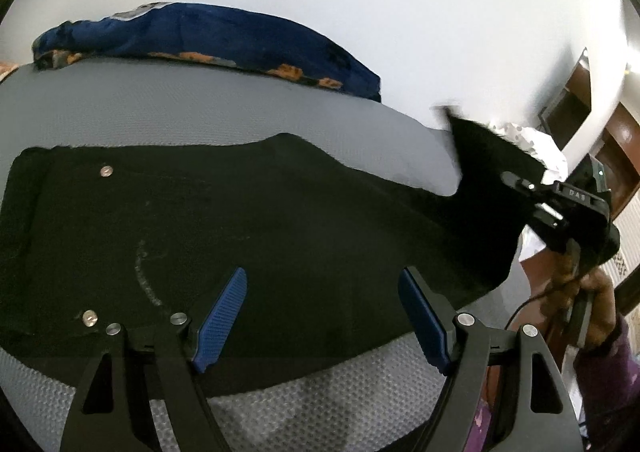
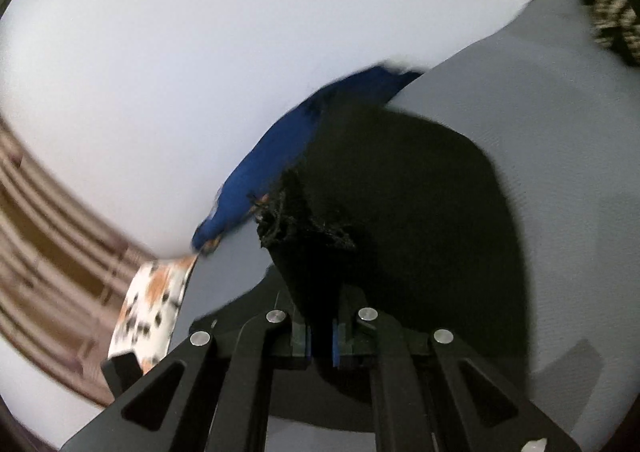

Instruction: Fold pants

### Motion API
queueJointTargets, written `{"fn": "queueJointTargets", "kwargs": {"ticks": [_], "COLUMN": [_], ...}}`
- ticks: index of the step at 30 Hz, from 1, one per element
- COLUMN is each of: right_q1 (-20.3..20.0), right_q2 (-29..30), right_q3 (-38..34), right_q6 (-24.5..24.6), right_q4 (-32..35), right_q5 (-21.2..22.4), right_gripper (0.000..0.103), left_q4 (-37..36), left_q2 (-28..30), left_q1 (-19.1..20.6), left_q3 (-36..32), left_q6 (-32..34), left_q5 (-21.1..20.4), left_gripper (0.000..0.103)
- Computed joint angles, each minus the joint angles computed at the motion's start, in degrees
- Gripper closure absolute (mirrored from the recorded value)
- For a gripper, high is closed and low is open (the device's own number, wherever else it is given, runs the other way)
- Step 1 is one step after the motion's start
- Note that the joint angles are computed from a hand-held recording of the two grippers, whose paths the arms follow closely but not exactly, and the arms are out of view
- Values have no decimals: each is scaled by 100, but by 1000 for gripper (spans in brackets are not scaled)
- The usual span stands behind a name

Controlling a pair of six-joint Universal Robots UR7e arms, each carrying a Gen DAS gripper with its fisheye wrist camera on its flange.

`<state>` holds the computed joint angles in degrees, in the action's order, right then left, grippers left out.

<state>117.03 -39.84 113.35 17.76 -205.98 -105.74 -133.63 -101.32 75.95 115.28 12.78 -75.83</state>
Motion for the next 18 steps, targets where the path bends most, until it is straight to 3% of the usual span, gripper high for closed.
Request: {"fn": "queueJointTargets", "kwargs": {"ticks": [6,8,13,18], "right_q1": [153,258,289,446], "right_q2": [1075,1275,1399,1398], "right_q3": [-1032,-1307,-1416,-1600], "right_q6": [191,131,208,-273], "right_q4": [849,1234,1373,1620], "right_q5": [599,493,493,97], "right_gripper": [96,95,95,95], "left_q4": [131,106,84,100], "left_q2": [-41,-68,-34,27], "left_q1": [273,336,486,596], "left_q3": [-78,-86,-159,-212], "left_q6": [-118,-64,-54,-131], "left_q5": [-142,-176,-266,-331], "left_gripper": [25,25,25,25]}}
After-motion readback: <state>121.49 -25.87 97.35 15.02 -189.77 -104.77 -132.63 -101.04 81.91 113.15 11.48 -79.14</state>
